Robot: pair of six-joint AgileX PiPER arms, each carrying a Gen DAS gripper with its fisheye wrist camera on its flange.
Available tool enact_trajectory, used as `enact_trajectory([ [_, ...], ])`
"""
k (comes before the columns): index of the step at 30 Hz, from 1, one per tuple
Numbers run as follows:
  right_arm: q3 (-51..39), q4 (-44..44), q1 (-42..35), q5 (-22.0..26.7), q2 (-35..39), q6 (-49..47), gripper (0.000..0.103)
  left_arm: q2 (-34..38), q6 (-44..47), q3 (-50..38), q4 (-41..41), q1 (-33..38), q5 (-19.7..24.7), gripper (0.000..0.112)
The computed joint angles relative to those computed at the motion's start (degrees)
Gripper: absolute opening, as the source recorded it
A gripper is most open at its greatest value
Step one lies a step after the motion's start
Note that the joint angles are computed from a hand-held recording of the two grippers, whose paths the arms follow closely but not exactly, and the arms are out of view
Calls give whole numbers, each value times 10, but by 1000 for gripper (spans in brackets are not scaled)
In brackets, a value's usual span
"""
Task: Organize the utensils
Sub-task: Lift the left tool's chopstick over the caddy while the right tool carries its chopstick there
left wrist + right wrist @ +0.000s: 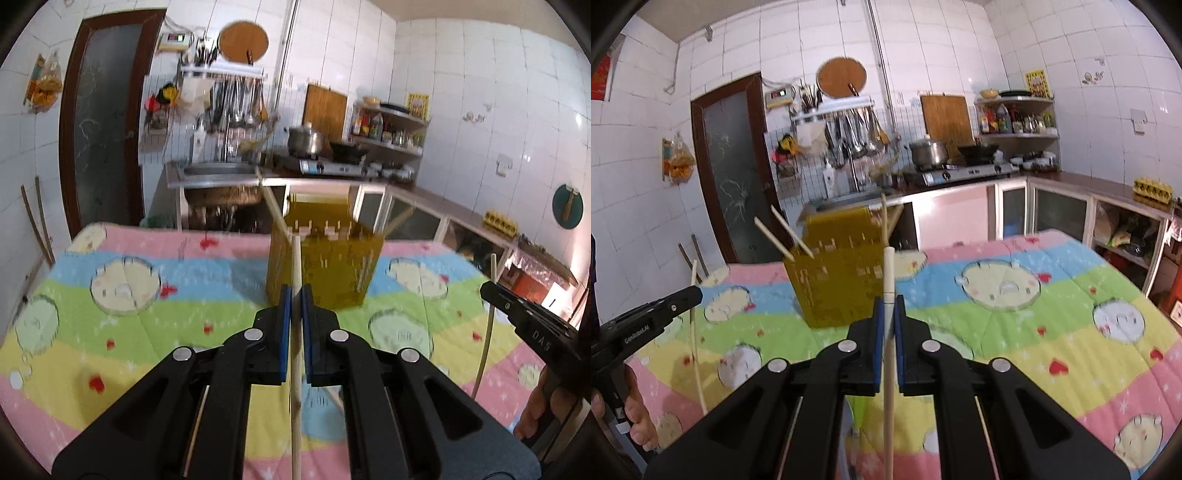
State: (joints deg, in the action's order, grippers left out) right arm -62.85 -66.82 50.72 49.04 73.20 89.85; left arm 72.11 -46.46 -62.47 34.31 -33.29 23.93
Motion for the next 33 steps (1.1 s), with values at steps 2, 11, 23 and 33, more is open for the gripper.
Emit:
enact_trajectory([
  [2,-32,-1,-18,-14,14,-23,6,18,3,-38,3,5,2,5],
  [11,-277,-20,-106,-90,141,-143,6,170,0,-326,41,12,26,5],
  [23,-541,-51,-196,-167,352,-142,6,416,-10,-647,65,30,48,5],
  [33,-505,-50,-225,-208,385,-120,6,490,-52,-676,138,22,47,5],
])
